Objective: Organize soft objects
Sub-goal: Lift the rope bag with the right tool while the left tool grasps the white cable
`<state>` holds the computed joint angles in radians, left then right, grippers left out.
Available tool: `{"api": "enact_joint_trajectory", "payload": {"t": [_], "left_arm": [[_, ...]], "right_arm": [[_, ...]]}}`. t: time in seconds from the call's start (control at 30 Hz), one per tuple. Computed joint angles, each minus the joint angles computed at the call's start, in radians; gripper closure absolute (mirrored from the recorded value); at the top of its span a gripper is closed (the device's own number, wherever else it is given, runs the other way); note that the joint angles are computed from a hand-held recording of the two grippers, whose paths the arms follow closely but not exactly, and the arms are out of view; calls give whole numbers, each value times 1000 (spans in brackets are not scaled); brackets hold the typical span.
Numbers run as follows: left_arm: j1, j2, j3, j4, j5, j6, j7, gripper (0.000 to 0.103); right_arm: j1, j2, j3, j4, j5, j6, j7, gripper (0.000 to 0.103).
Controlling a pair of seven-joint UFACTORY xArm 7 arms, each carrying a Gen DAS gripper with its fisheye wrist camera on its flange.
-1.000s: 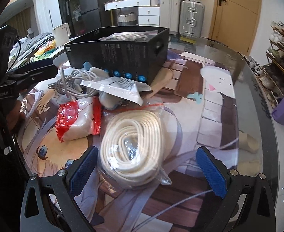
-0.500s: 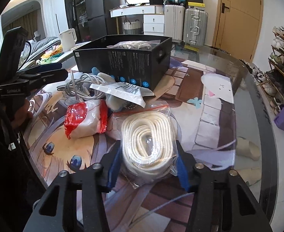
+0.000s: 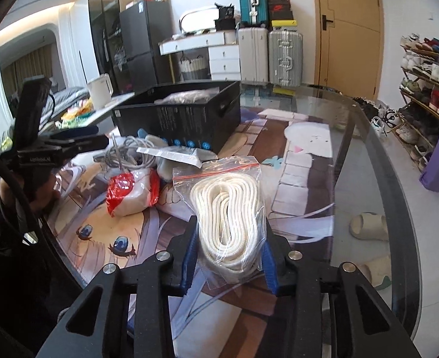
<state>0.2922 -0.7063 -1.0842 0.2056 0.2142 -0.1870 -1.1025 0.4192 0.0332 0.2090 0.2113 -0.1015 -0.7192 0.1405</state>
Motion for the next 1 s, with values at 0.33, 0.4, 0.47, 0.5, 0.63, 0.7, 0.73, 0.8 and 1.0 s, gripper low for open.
{"api": "enact_joint_trajectory", "payload": {"t": [0.33,0.4,0.47,0.5,0.63,0.7,0.73,0.8,1.0], "left_arm": [[15,14,-29,63,64,110,5,0],[15,33,-21,73,84,119,5,0],[17,37,-17,73,97,107,4,0],[17,41,-14,72,100,99,5,1],[18,37,-20,67,94,71,4,8],[20,43,-22,66,90,61,9,16],[23,53,-21,64,87,51,12,23],[26,72,-13,61,78,29,23,33],[28,105,-19,47,29,-52,95,63]], "right_arm": [[-15,-43,-8,-40,-7,-93,36,66],[-15,-51,-8,-42,-7,-98,39,66],[-15,-51,-8,-36,-11,-103,46,66],[-14,-52,-7,-34,-13,-109,46,66],[-5,-45,1,-12,-14,-122,41,66],[3,-34,7,6,-4,-120,31,66],[5,-29,7,14,-6,-118,30,66],[10,-18,10,26,-4,-123,24,66],[22,-1,14,49,7,-131,19,66]]}}
